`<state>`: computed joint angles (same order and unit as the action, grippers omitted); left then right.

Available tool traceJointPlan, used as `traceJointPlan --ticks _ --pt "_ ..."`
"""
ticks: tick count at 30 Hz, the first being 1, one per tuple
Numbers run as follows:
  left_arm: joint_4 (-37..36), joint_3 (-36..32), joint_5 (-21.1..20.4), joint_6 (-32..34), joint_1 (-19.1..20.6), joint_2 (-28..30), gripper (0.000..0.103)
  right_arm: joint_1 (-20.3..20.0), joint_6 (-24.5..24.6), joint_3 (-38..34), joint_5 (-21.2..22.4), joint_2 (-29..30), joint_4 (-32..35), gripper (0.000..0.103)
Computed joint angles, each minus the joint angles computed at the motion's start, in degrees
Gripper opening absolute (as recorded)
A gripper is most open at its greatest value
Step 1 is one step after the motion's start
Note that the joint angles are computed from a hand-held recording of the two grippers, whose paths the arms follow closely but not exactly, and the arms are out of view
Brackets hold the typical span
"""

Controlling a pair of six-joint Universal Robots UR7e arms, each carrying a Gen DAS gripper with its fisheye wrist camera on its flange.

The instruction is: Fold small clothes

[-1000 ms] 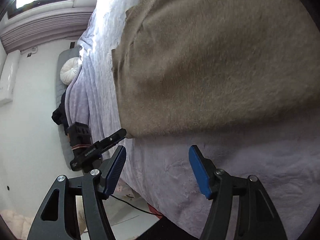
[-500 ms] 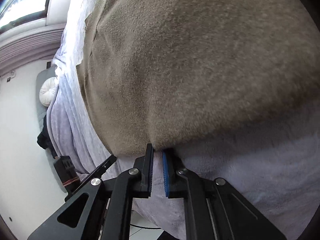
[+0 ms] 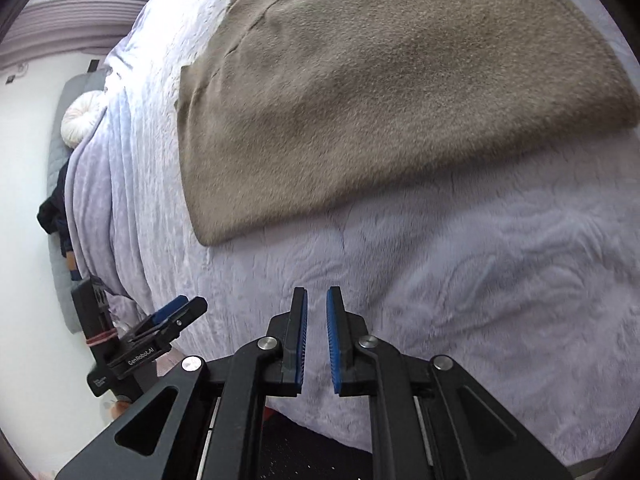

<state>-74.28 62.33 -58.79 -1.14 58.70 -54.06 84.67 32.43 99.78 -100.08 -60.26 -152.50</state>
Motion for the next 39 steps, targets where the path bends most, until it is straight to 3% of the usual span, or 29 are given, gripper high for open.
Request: traceJointPlan --ticks 2,4,5,7,12,13,17,23,27,32,39 --pt "0.8 0.6 0.4 0.0 -0.8 -0.9 0.094 1.0 0.1 1.4 -1.4 -1.1 0.2 0.019" --pt "2.1 1.4 -0.2 -0.4 -1.3 -1.8 0.094 2.2 0.4 1.0 -3.3 -0.8 1.0 0.044" --pt "2.3 2.0 -0.4 -0.7 -1.7 -2.3 0.094 2.7 0.4 0.8 -4.3 -0.7 1.4 0.065" --pt "3.3 2.6 -1.9 -0.6 -2.1 -3.1 0.094 4.1 0.4 1.1 -6.6 -1.0 1.6 0.076" --pt "3.2 6.0 -2.5 -0.3 -2.9 -6.6 0.094 7.0 -1.8 3.8 -13.9 -2.8 0.1 0.091" --pt "2.8 6.9 -2.4 -0.1 -3.2 -7.3 0.094 7.5 -2.3 4.1 -15.2 -3.0 -0.3 0.103" --pt "0.3 9.1 -3.3 0.2 -4.5 -8.6 0.094 8.9 -3.4 3.3 -17.1 -2.4 0.6 0.103" --pt "-3.4 10.2 -3.2 2.3 -4.6 -10.0 0.094 10.5 -2.0 -1.1 -21.6 -0.3 11.0 0.103" --pt "-3.6 11.8 0.0 1.1 -6.2 -11.0 0.094 11.3 -0.5 -2.3 -23.7 0.3 14.1 0.103" --pt "-3.3 11.7 3.9 0.0 -7.5 -10.6 0.094 12.2 -0.3 -2.7 -25.9 0.6 16.1 0.103" --pt "2.5 8.9 6.0 -4.3 -7.9 -8.9 0.094 12.7 -0.7 -1.0 -25.2 -0.4 12.9 0.103"
